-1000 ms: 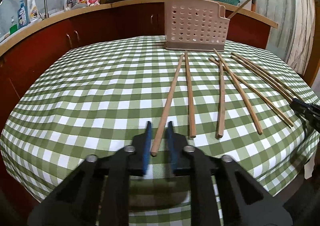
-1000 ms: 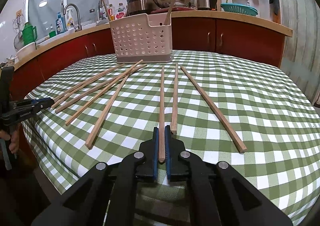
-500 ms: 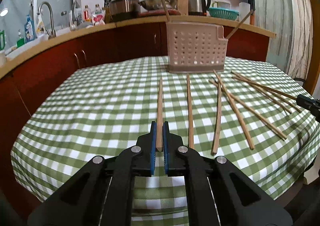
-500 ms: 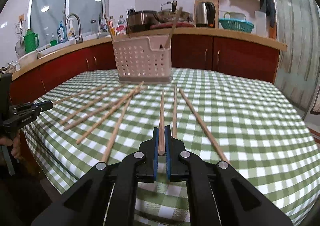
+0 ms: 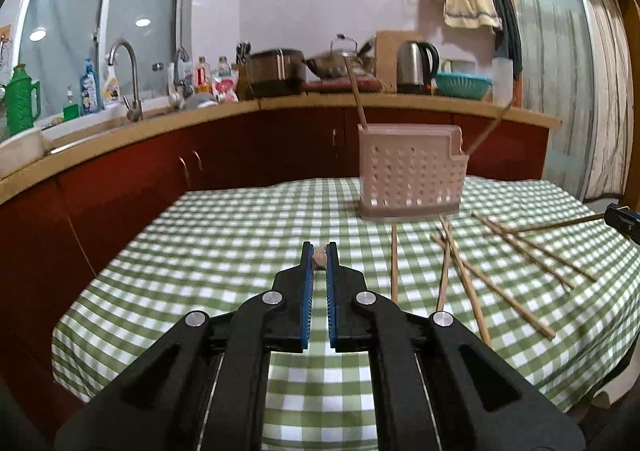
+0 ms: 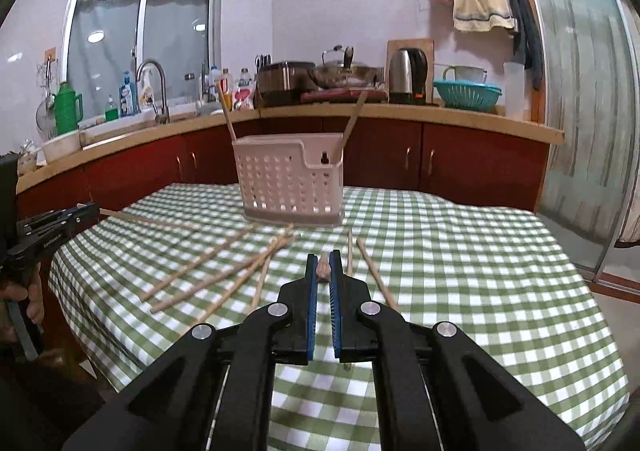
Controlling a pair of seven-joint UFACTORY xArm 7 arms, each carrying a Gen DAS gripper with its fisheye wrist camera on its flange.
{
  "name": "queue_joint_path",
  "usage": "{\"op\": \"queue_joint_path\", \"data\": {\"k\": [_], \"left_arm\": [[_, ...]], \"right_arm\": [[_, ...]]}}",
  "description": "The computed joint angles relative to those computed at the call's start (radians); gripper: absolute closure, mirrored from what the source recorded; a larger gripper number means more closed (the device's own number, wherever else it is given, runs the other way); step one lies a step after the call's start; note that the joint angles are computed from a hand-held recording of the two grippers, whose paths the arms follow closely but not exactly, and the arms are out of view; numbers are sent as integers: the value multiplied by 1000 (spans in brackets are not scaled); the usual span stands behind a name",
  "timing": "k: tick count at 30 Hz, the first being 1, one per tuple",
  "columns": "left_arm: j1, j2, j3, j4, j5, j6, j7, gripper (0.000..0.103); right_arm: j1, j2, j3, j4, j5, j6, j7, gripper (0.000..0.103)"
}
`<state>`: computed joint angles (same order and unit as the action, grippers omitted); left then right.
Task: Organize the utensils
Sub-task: 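Lift both chopsticks upright and carry them over the pink caddy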
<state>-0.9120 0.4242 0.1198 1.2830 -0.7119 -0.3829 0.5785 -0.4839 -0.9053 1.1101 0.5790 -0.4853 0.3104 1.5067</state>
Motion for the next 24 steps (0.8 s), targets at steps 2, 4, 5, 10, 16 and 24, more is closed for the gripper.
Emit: {"op": "queue_joint_path", "data": {"k": [2,4,5,10,16,24], "left_arm": [[-5,-11,5,4,-7,-5,5,96],[-3,-22,7,10,-14,4,10,96],[1,-28,5,12,-14,9,10,96],[-15,-54,34,31,-23,58,-3,96],[-21,-56,73,69,41,134,-88,96],[-41,10,136,170,141,185,-186,96]], "right_arm": [[1,-8,-11,10,-1,7,-2,97],[3,-15,-21,17,0,12,-2,97],[5,-18,-27,21,0,14,-3,97],[-1,-23,-46,43,1,21,-9,97],[-20,-17,-63,61,1,11,-21,97],[-100,32,-60,115,-13,-15,-63,97]]}}
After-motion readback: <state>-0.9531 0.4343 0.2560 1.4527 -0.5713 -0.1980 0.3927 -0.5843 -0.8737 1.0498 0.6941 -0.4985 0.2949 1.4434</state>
